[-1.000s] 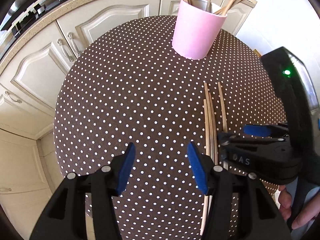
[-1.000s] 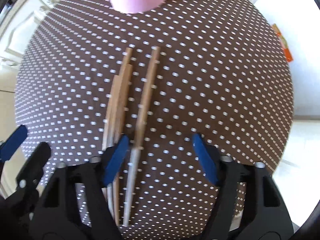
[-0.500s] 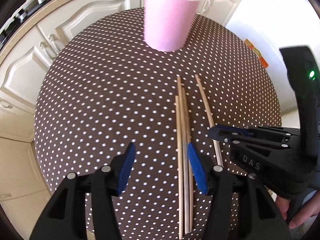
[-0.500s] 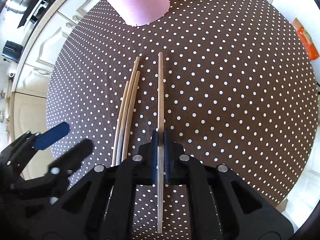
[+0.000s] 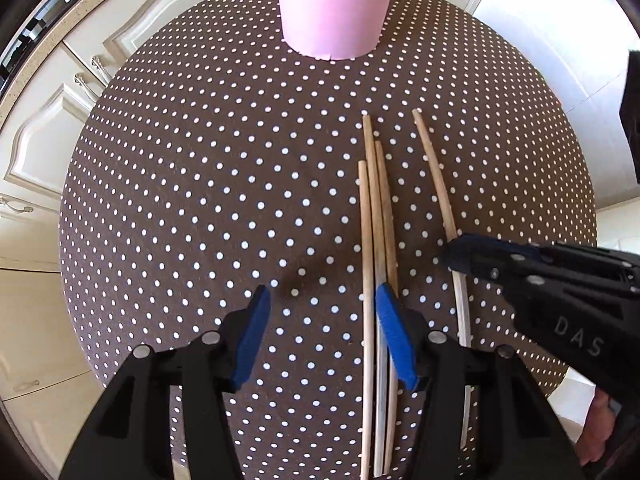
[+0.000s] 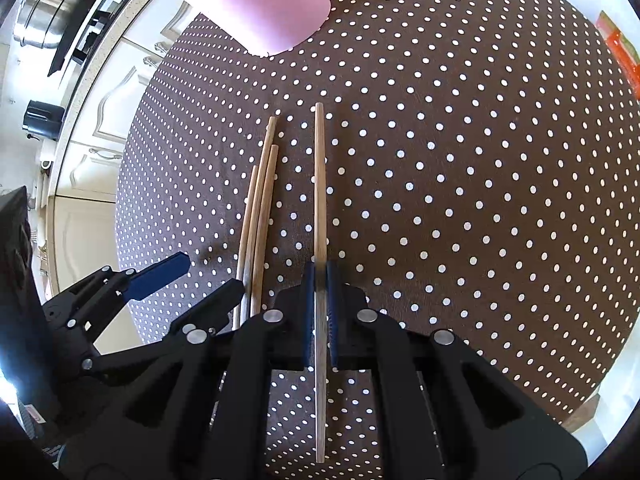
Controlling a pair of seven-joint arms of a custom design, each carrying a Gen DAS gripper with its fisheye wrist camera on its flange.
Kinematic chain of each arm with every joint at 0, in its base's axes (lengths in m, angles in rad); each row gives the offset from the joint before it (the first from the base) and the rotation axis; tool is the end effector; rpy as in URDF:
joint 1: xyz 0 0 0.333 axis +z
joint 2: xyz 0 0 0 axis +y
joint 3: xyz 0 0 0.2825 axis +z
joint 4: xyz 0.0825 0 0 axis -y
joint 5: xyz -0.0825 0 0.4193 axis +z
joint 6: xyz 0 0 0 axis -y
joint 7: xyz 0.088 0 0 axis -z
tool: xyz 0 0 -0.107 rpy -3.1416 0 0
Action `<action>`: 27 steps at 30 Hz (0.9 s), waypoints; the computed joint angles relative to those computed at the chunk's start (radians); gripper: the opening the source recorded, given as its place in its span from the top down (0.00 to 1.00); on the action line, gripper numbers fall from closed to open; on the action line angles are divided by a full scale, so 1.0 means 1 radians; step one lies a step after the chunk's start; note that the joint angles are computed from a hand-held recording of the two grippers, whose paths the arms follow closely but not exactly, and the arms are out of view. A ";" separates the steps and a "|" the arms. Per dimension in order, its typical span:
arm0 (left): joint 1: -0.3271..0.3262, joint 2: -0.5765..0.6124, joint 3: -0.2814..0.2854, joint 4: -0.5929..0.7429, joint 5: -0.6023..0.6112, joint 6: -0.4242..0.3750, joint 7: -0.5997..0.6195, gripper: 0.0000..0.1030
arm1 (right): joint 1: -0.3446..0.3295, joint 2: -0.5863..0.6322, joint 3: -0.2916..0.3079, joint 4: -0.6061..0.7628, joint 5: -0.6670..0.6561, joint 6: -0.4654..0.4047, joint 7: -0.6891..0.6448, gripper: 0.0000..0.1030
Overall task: Organize utensils
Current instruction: 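Grasp a chopstick with the left gripper while the right gripper holds its chopstick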
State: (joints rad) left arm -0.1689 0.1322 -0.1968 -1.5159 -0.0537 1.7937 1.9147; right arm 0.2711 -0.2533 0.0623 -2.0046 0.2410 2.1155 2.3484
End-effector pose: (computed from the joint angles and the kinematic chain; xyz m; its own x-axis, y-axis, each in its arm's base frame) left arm 0.6036 -0.2286 0.5607 -0.6441 -0.7645 0.0251 -0.7569 0.6323 -0.1650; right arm 0.5220 0.1950 0.5653 -0.4482 -0.8009 -0.3971 -0.8494 0.5200 -0.0903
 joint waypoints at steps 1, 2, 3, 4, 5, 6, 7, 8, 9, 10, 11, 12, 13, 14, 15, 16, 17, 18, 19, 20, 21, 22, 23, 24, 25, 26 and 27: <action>-0.001 0.002 0.000 0.002 0.002 -0.002 -0.006 0.46 | 0.002 0.004 0.006 0.020 -0.004 -0.012 0.015 0.94; -0.003 0.006 -0.001 0.006 0.006 -0.002 -0.011 0.46 | 0.003 0.004 0.005 0.018 -0.002 -0.010 0.014 0.94; -0.006 0.009 -0.002 0.009 0.013 -0.002 -0.017 0.45 | 0.003 0.007 0.004 0.018 -0.002 -0.007 0.012 0.94; -0.008 0.027 -0.001 0.029 0.023 -0.008 -0.019 0.45 | 0.002 0.004 0.001 0.016 0.000 -0.009 0.007 0.94; -0.011 0.037 -0.002 0.042 0.036 -0.016 -0.024 0.45 | 0.002 0.008 -0.001 0.019 0.001 -0.008 0.006 0.94; -0.018 0.059 -0.004 0.076 0.048 -0.031 -0.034 0.45 | 0.002 0.014 0.003 0.024 -0.002 -0.007 0.012 0.94; -0.023 0.065 -0.005 0.085 0.061 -0.038 -0.041 0.45 | 0.002 0.005 -0.001 0.017 0.002 -0.008 0.006 0.94; -0.026 0.067 -0.005 0.090 0.069 -0.042 -0.042 0.45 | 0.002 0.007 0.001 0.019 0.002 -0.006 0.009 0.94; -0.029 0.071 -0.006 0.098 0.075 -0.046 -0.041 0.45 | 0.002 0.006 0.001 0.018 0.002 -0.006 0.009 0.94; -0.033 0.070 -0.007 0.099 0.087 -0.049 -0.041 0.45 | 0.002 0.006 0.000 0.018 0.004 -0.006 0.008 0.94; -0.038 0.075 -0.007 0.109 0.100 -0.061 -0.044 0.45 | 0.001 -0.001 -0.003 0.012 0.010 -0.005 0.006 0.94; -0.044 0.081 -0.008 0.127 0.112 -0.086 -0.050 0.45 | 0.001 0.005 -0.001 0.012 0.011 0.002 0.012 0.94; -0.051 0.096 -0.009 0.155 0.121 -0.115 -0.062 0.45 | 0.001 -0.002 -0.003 0.005 0.016 0.003 0.011 0.94; -0.054 0.104 -0.010 0.170 0.121 -0.133 -0.072 0.45 | 0.001 -0.001 -0.004 0.005 0.018 0.003 0.009 0.94; -0.056 0.108 -0.010 0.176 0.119 -0.142 -0.079 0.45 | 0.001 0.003 -0.003 0.008 0.018 0.004 0.012 0.94; -0.057 0.119 -0.009 0.191 0.115 -0.155 -0.088 0.45 | 0.001 0.003 -0.004 0.007 0.021 0.004 0.010 0.94; -0.060 0.136 -0.008 0.217 0.117 -0.177 -0.099 0.45 | 0.000 0.001 -0.005 0.005 0.024 0.004 0.010 0.94; -0.062 0.150 -0.006 0.237 0.120 -0.197 -0.105 0.45 | 0.000 0.000 -0.006 0.004 0.028 0.004 0.009 0.94; -0.066 0.175 -0.004 0.273 0.124 -0.231 -0.121 0.45 | 0.000 0.000 -0.007 0.003 0.031 0.006 0.008 0.94; -0.066 0.193 -0.003 0.299 0.118 -0.254 -0.135 0.45 | 0.000 -0.002 -0.007 0.001 0.034 0.009 0.008 0.94; -0.065 0.211 -0.002 0.325 0.106 -0.274 -0.148 0.45 | 0.000 -0.004 -0.008 -0.003 0.037 0.012 0.008 0.94; -0.065 0.228 -0.001 0.351 0.101 -0.293 -0.158 0.45 | 0.000 -0.007 -0.008 -0.006 0.040 0.015 0.007 0.94; -0.066 0.243 0.000 0.372 0.100 -0.309 -0.165 0.45 | 0.000 -0.008 -0.010 -0.009 0.044 0.017 0.003 0.94; -0.069 0.259 0.001 0.396 0.101 -0.326 -0.173 0.45 | -0.001 -0.011 -0.011 -0.013 0.048 0.019 0.002 0.94; -0.075 0.281 0.002 0.429 0.105 -0.349 -0.183 0.45 | -0.001 -0.013 -0.011 -0.015 0.052 0.020 0.004 0.94; -0.082 0.291 0.005 0.445 0.121 -0.361 -0.188 0.45 | -0.001 -0.017 -0.014 -0.019 0.055 0.020 -0.002 0.94; -0.082 0.299 0.007 0.453 0.127 -0.372 -0.184 0.45 | -0.001 -0.018 -0.014 -0.020 0.058 0.020 -0.003 0.94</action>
